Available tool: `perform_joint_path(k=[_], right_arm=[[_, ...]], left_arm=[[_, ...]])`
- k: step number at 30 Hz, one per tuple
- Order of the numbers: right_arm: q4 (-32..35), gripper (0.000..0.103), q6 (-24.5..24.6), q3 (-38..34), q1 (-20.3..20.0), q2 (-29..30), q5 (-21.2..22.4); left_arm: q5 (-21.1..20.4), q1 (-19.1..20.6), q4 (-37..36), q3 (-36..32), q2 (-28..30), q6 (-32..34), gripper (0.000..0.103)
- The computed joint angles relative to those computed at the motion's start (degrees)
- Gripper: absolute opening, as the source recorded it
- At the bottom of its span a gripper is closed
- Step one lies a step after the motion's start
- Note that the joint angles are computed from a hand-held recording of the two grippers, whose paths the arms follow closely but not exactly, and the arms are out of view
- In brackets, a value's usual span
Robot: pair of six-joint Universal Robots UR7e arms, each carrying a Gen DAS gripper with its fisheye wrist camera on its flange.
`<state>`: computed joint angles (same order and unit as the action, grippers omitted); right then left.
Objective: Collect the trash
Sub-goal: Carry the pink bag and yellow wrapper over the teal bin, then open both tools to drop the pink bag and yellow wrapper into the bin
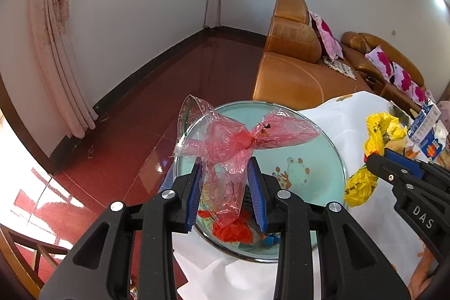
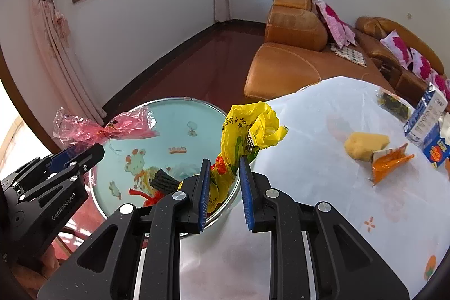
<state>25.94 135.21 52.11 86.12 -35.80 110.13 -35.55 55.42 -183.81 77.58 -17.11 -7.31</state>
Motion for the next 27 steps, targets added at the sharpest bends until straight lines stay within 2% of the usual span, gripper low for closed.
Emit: perform_joint_path(k=[14,17,20,22,27], right_arm=[[10.3,0.022,-2.1,-15.1,0.0,9.6,2.2],[14.3,0.023,-2.4,-19.6,0.0,12.1,2.0],[17.8,0.027,-2.6,-23.8,-0.1,14.5,1.6],[18.6,0.04,-2.5,-24.5,-0.2,14.8,1.0],[18.9,0.041,-2.4,-24.4,-0.3,14.6,0.4]], left_arm=[[0.2,1.3,5.4,-4.3,2.0,-1.3,0.032],[0.6,1.4,5.8,-4.8,2.4,-1.1,0.032],[0.9,1.6,6.0,-4.9,2.4,-1.2,0.032],[1.2,1.7,6.0,-4.8,2.3,-1.4,0.032],[1.2,1.7,6.4,-5.0,2.5,-1.5,0.032]])
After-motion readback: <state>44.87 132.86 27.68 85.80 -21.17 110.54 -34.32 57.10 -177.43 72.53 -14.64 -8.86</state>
